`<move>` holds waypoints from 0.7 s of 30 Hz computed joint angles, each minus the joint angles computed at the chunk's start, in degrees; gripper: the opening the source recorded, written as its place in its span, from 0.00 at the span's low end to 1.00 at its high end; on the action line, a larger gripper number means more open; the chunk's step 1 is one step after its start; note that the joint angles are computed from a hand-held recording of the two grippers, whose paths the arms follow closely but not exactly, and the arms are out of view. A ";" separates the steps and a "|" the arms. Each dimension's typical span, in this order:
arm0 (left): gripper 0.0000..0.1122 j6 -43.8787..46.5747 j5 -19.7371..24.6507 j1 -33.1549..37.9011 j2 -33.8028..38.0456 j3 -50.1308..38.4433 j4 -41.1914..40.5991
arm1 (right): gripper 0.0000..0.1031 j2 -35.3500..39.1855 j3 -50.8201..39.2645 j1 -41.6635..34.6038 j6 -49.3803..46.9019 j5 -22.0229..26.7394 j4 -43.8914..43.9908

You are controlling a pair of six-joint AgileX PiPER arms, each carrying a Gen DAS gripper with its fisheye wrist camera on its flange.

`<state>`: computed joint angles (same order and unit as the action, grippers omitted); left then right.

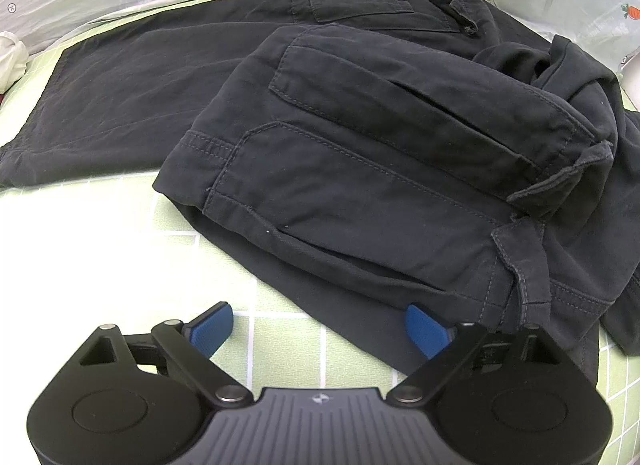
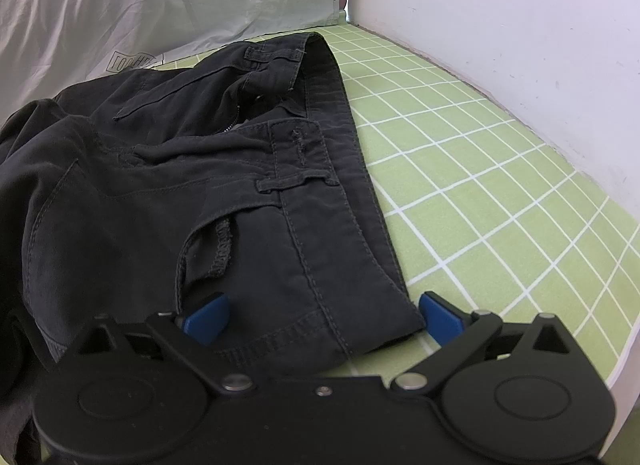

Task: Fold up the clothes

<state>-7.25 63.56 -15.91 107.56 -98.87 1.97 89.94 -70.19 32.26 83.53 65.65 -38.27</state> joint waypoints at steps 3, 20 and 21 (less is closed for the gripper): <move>0.84 0.07 0.43 0.13 0.63 -0.99 -0.03 | 1.00 0.04 0.00 0.00 0.04 -0.02 -0.05; 0.92 -0.67 -0.50 1.00 1.18 -0.49 0.50 | 1.00 0.22 0.19 0.71 1.17 0.24 -0.85; 0.92 -0.60 -0.51 1.04 1.17 -0.48 0.51 | 1.00 0.22 0.21 0.74 1.21 0.23 -0.87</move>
<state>-7.85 63.05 -14.87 108.73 -99.34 2.47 90.16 -69.98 33.00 84.74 65.88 -39.14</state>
